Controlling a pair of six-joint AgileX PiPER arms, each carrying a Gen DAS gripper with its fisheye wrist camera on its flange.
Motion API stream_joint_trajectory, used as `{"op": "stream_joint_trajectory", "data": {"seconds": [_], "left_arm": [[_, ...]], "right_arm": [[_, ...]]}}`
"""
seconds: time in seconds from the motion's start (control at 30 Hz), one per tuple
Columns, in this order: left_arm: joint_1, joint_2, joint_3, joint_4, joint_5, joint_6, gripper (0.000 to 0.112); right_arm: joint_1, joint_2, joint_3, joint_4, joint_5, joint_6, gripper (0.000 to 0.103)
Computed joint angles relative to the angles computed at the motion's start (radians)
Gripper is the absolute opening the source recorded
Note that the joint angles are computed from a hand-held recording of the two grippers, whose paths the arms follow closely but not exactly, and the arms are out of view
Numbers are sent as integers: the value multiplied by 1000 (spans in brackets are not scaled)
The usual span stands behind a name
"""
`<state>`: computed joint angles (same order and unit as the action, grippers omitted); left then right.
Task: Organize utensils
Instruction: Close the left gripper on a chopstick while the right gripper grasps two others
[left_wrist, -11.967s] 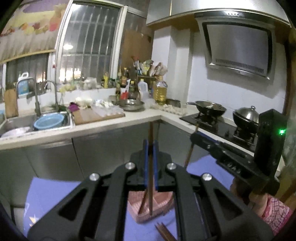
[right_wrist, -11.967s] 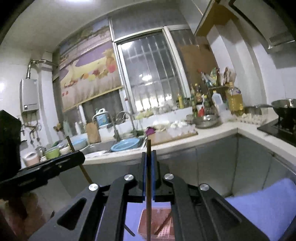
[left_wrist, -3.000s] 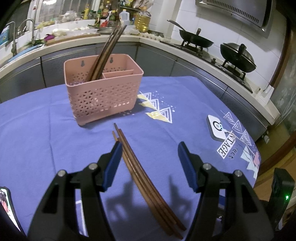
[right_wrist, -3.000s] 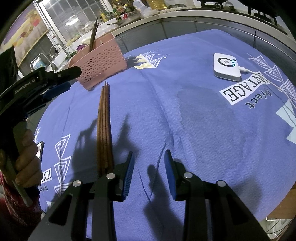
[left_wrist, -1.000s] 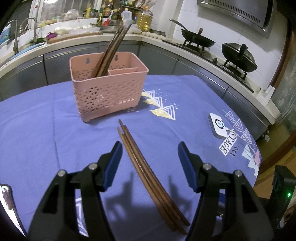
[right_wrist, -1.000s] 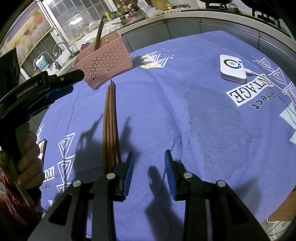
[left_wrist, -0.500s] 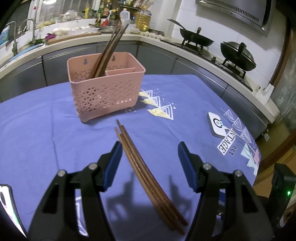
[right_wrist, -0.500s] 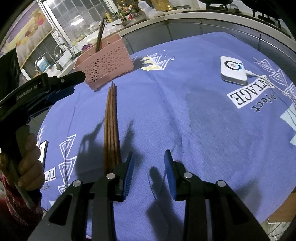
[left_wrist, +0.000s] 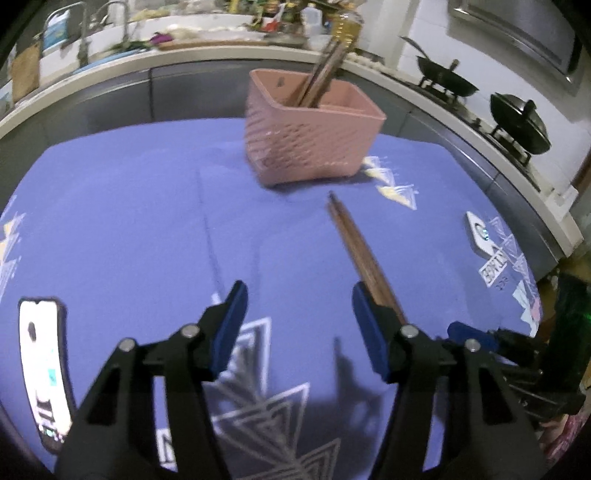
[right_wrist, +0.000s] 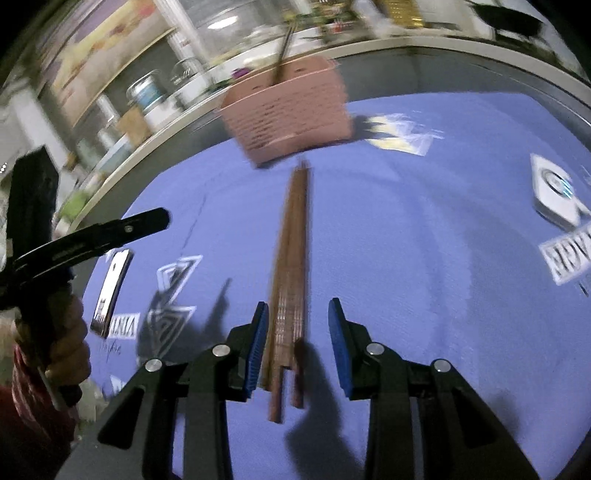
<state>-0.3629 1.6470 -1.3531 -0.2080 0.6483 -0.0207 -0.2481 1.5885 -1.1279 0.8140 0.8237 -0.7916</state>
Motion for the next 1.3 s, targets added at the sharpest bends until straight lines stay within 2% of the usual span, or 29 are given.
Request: {"op": "stream_joint_trajectory", "data": {"seconds": [0.13,0.23,0.37,0.5,0.63,0.73,0.83,0.9,1.13,1.23,1.3], "left_arm": [[21,-15,35,-58,22,43,54],[3,-6,37,-68,31,54,54],[-36,34,6,-72,39,58,54],[-72,114,-75,-85,67,50,54],[-120,186,-163,-47,86,11,54],[-169,235,-225,71,109,-103,53],[-200,281,-278,161,163,-196,44],[-223,288,-281,243,169,-266,40],[-253,301,-311,315,207,-353,40],[-249,300,-321,320,229,-355,29],[-242,296,-317,328,247,-360,28]], "right_arm": [[73,1,-15,-88,-61,44,34],[119,53,-61,-219,-79,175,34],[103,78,-63,-278,-132,252,33],[7,90,-67,-138,-86,165,33],[-43,91,-61,-88,-72,102,33],[-71,97,-63,-46,-51,61,33],[-91,107,-64,-5,-31,13,33],[-102,103,-63,9,-15,-11,33],[-86,104,-47,46,-12,-86,33],[-72,108,-52,49,-3,-94,33],[-57,101,-49,50,-10,-113,33]]}}
